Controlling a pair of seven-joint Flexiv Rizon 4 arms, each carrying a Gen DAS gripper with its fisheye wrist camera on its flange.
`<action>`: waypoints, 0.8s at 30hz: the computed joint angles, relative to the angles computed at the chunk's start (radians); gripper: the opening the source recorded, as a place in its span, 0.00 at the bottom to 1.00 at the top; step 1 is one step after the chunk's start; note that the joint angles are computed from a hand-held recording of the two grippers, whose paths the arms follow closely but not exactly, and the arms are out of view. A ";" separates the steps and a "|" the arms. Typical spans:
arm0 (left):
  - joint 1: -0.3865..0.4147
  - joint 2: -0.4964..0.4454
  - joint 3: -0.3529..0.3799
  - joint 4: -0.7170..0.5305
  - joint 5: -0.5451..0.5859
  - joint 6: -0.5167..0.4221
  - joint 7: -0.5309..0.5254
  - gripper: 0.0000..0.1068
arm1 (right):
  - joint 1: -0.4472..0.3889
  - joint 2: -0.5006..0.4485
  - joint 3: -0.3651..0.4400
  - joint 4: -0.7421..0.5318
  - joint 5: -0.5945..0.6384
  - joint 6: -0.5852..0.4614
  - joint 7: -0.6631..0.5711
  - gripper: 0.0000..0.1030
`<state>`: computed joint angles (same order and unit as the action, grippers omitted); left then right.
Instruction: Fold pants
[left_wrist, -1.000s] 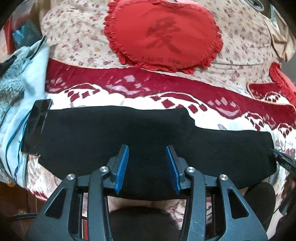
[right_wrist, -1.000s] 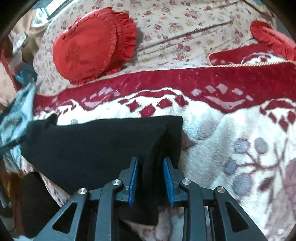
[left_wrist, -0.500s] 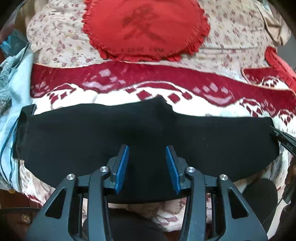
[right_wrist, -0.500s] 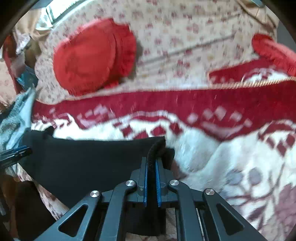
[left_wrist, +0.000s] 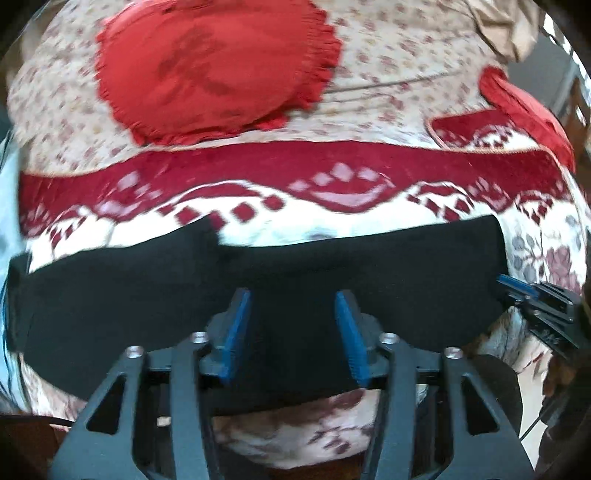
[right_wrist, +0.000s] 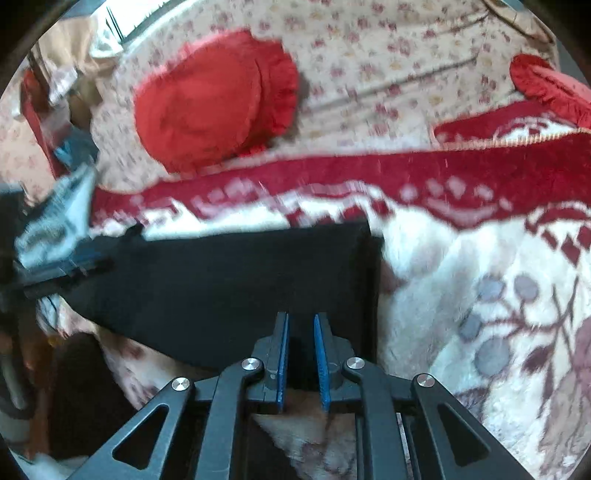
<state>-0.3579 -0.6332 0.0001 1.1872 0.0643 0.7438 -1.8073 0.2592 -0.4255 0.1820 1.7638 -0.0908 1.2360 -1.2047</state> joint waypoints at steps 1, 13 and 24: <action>-0.006 -0.009 -0.001 -0.015 0.005 -0.009 0.002 0.51 | -0.003 -0.004 0.000 0.010 0.002 0.022 -0.007 0.12; -0.046 -0.126 -0.034 -0.201 -0.027 -0.104 0.101 0.51 | -0.073 0.053 0.039 0.081 0.072 0.092 0.002 0.16; -0.076 -0.342 -0.060 -0.566 -0.114 -0.267 0.201 0.58 | -0.189 0.020 0.178 0.074 0.273 0.163 -0.148 0.40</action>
<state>-0.4336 -0.9751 -0.0597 0.6211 -0.0501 0.4770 -1.6059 0.0705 -0.4053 0.3603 1.8377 0.1819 1.3986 -1.3528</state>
